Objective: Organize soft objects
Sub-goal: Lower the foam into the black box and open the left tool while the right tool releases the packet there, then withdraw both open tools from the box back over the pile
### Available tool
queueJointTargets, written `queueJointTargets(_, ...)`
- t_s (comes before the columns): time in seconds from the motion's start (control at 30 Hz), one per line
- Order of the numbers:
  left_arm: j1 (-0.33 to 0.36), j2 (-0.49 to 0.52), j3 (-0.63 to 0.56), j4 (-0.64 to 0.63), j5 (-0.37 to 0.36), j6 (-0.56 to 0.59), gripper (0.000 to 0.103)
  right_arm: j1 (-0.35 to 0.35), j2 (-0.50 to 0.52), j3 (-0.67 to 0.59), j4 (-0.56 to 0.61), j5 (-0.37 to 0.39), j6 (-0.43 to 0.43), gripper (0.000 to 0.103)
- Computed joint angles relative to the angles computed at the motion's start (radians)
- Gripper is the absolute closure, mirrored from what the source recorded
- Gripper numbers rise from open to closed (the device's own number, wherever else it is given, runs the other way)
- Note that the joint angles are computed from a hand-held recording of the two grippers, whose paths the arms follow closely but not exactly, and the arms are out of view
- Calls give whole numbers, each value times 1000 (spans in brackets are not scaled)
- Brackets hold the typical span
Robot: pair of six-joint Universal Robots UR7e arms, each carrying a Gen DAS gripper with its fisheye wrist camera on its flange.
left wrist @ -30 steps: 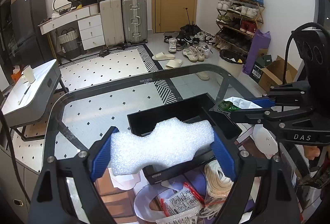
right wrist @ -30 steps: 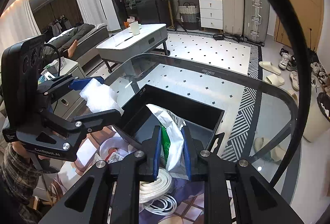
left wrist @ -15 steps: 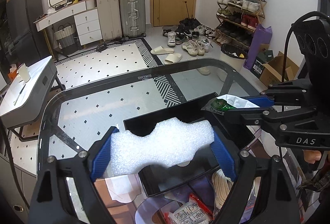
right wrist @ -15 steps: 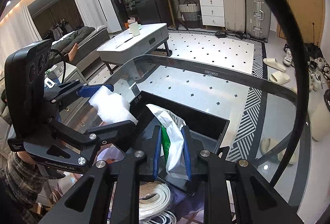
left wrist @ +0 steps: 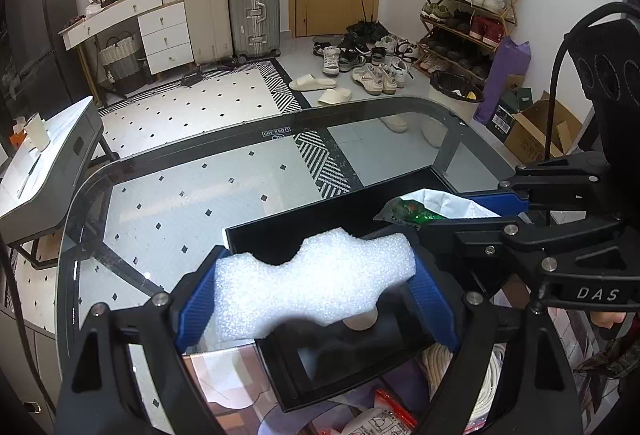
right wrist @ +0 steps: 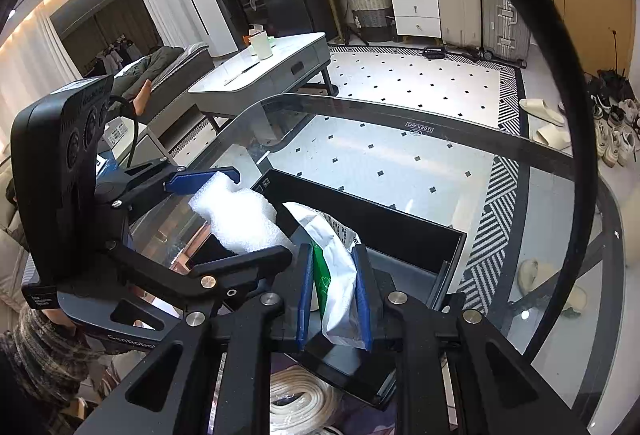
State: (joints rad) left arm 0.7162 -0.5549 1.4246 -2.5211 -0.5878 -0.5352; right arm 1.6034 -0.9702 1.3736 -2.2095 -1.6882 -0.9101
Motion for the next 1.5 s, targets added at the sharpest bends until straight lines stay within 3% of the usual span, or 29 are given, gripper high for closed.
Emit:
queueJointTargets(0.57,13,10,-30,75,-25,-17,15,-6,49,-61,49,-25,37,84)
queueJointTargets(0.9,7,18,-37,81,-26,-5,13,-17,17,-55,50,3,42,67)
queueJointTargets(1.17,0,22,-42,88,-33,4,7,-22,-13,-45,52,8,33,65)
queueJointTargets(1.37,-8,23,-34,55,-36,9,5,-30,-38,-22,34,5,27,54)
queueJointTargets(1.5,-17,13,-21,45,-28,7,2,-28,-49,-18,53,4,28,34)
